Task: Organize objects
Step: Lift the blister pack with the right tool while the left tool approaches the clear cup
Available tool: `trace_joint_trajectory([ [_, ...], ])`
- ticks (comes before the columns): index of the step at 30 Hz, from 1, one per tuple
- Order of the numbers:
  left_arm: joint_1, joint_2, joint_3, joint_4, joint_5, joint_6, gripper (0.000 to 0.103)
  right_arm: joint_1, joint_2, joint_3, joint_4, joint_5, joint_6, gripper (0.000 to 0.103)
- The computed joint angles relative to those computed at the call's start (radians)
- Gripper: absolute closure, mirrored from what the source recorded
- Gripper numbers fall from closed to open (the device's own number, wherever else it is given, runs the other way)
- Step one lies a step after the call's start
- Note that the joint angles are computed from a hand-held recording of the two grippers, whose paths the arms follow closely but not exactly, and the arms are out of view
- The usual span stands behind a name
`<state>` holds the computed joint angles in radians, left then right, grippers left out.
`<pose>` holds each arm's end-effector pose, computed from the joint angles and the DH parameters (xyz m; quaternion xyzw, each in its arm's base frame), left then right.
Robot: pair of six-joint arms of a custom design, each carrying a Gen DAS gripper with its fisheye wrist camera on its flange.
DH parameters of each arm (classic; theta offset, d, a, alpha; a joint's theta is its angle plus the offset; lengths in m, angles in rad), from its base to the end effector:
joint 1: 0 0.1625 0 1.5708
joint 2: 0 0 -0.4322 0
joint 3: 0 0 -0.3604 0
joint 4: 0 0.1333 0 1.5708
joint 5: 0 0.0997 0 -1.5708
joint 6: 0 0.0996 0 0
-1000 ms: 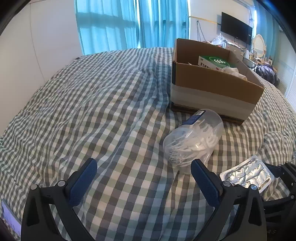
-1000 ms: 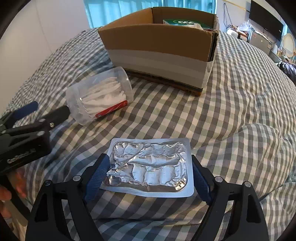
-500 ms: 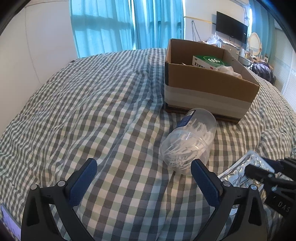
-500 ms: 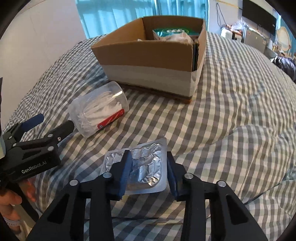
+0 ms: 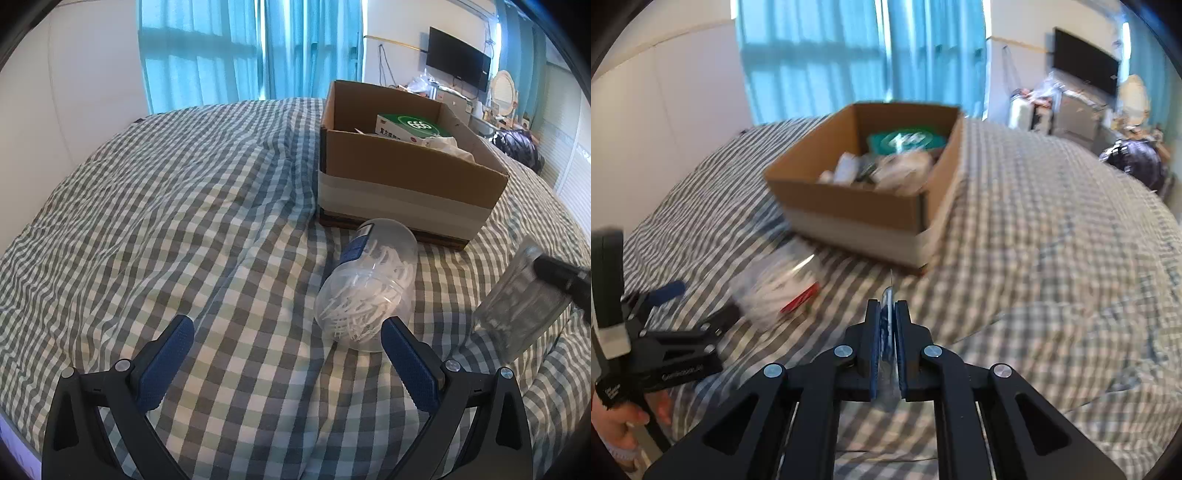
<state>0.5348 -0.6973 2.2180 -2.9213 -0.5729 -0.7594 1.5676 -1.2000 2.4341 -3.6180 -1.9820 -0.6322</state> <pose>-0.2667 -0.4102 0.0100 0.1609 0.8609 -0.3263 0.3556 0.0922 -0.4108 0.2348 0.2014 -0.8800 0.3092 0.2991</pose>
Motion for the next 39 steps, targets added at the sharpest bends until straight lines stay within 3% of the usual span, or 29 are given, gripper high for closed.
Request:
trace_joint_trajectory([
  [5, 0.002, 0.009, -0.006, -0.021, 0.001, 0.025, 0.0, -0.005, 0.05, 0.007, -0.048, -0.011, -0.054, 0.093],
  [11, 0.012, 0.036, -0.026, -0.091, -0.015, 0.094, 0.0, -0.046, 0.066, -0.009, -0.005, -0.04, -0.015, 0.094],
  [20, 0.031, 0.118, -0.106, -0.153, -0.034, 0.27, 0.0, -0.043, 0.06, 0.002, -0.018, -0.034, -0.024, 0.094],
  [28, 0.035, 0.15, -0.144, -0.197, -0.08, 0.296, 0.0, -0.043, 0.061, -0.002, -0.014, -0.042, -0.013, 0.094],
  [32, 0.049, 0.183, -0.18, -0.186, -0.066, 0.289, 0.0, -0.042, 0.067, -0.003, -0.024, -0.048, -0.012, 0.094],
  [34, 0.058, 0.19, -0.186, -0.182, -0.067, 0.286, 0.004, -0.043, 0.067, -0.004, -0.028, -0.048, -0.014, 0.094],
  [36, 0.072, 0.179, -0.18, -0.193, -0.113, 0.285, 0.027, -0.039, 0.073, -0.005, -0.036, -0.052, -0.017, 0.094],
  [39, 0.077, 0.164, -0.167, -0.208, -0.138, 0.266, 0.03, -0.035, 0.078, -0.004, -0.054, -0.056, -0.028, 0.094],
])
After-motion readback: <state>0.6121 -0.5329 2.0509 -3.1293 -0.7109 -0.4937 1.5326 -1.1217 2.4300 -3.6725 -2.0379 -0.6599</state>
